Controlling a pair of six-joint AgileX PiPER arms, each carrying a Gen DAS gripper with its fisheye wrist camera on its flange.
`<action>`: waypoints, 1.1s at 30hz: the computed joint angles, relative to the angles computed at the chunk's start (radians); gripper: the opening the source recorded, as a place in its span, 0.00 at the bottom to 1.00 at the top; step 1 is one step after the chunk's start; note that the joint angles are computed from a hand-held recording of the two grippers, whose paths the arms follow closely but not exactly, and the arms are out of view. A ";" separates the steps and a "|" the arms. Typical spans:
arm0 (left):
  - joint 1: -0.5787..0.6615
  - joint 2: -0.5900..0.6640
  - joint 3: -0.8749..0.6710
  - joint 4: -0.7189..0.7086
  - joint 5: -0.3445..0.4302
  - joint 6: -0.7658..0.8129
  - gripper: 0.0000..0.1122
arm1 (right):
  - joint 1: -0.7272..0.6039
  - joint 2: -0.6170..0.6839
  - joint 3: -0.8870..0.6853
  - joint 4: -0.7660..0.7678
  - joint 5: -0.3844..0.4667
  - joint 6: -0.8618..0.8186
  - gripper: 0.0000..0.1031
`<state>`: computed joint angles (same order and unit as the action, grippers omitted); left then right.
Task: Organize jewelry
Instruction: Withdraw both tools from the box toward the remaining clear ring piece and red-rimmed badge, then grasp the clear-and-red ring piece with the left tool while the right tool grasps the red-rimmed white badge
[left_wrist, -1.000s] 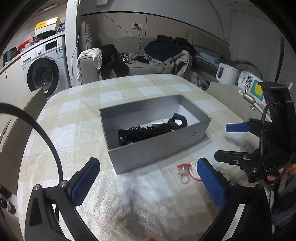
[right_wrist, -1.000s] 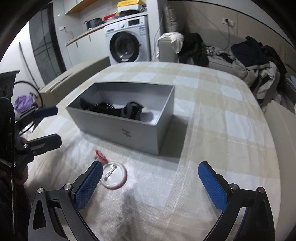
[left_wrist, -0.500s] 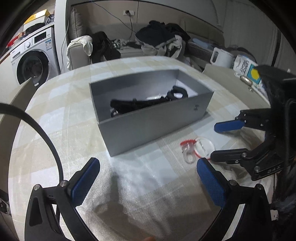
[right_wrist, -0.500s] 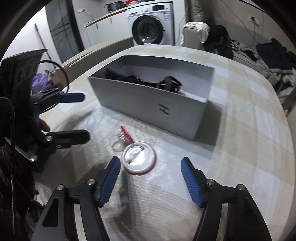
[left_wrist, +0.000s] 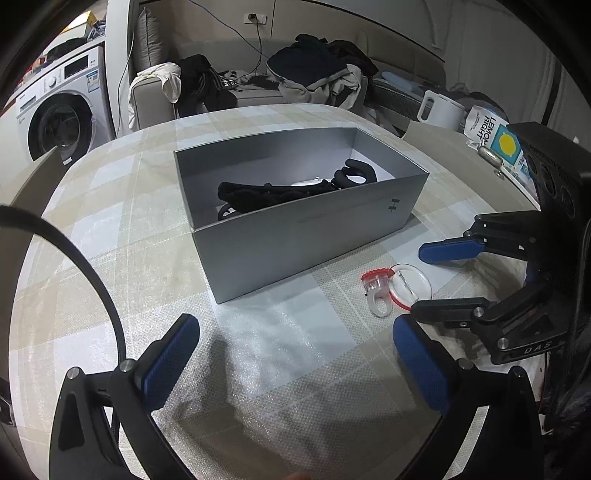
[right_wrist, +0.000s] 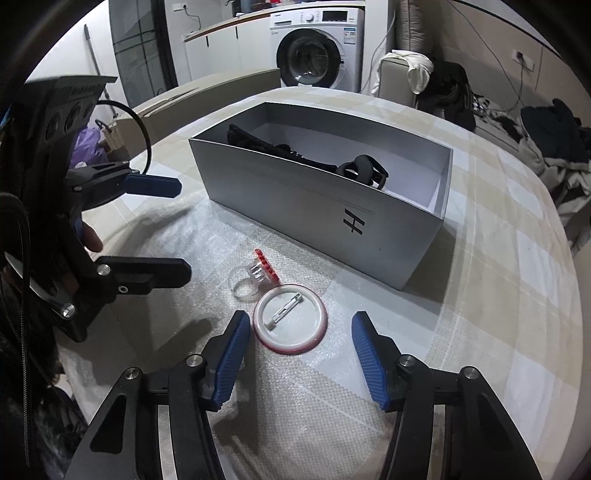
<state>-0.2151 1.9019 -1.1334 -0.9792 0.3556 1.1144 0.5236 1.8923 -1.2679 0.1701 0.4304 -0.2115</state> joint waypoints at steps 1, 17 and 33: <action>0.000 0.001 -0.001 -0.001 -0.001 -0.001 0.91 | 0.001 0.001 -0.002 -0.026 0.001 0.025 0.53; 0.004 0.009 -0.012 0.007 0.011 -0.010 0.91 | 0.005 0.023 -0.042 -0.078 0.012 0.077 0.44; 0.007 0.009 -0.012 0.008 0.014 -0.014 0.91 | 0.005 0.022 -0.038 -0.053 0.005 0.039 0.39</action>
<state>-0.2084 1.9114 -1.1457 -0.9712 0.3697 1.1001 0.5288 1.9148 -1.3059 0.1174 0.4357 -0.1726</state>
